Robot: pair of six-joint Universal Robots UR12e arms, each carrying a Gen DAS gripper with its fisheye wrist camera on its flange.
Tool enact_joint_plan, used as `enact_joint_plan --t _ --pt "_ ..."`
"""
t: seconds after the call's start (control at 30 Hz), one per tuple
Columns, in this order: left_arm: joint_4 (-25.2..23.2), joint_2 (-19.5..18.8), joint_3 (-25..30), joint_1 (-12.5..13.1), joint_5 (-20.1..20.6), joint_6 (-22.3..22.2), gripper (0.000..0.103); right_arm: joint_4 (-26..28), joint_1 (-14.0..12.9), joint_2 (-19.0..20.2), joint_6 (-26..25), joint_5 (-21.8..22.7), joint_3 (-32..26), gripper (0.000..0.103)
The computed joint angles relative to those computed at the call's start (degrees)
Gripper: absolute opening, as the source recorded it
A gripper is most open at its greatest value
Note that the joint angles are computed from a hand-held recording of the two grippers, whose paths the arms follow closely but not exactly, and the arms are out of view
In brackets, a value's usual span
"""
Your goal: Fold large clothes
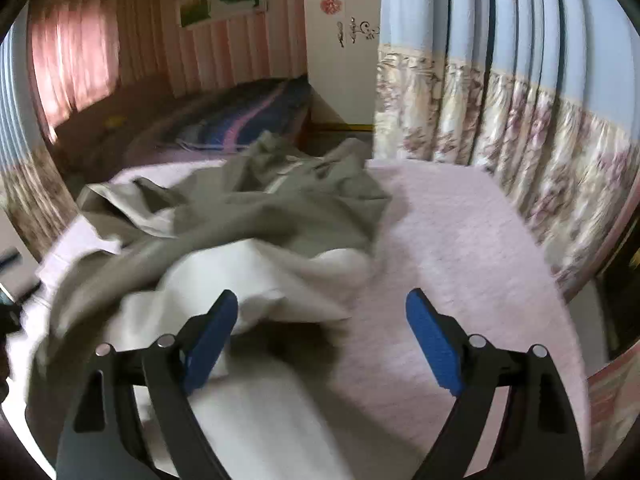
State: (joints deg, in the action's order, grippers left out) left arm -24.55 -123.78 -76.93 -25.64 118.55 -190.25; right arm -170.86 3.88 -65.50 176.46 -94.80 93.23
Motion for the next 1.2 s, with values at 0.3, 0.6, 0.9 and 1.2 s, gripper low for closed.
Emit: enact_joint_plan --t 0.3,0.6,0.9,1.2 --pt "-7.62 -4.66 7.8 2.78 -1.9 -0.75 0.1 12.09 -0.73 3.38 -5.99 -0.78 -5.63 0.086" --pt "-19.47 -15.43 25.52 3.43 1.85 0.52 0.1 12.57 -0.69 7.78 -2.49 2.46 -11.05 0.025" --pt "-23.89 -18.66 31.45 6.66 -6.28 -2.24 0.0 -1.32 -1.9 8.42 0.85 -9.65 -10.83 0.008" --pt "-8.33 -14.4 23.62 6.9 -1.76 -8.15 0.004 -7.26 -4.79 12.96 -6.12 -19.66 -21.45 0.008"
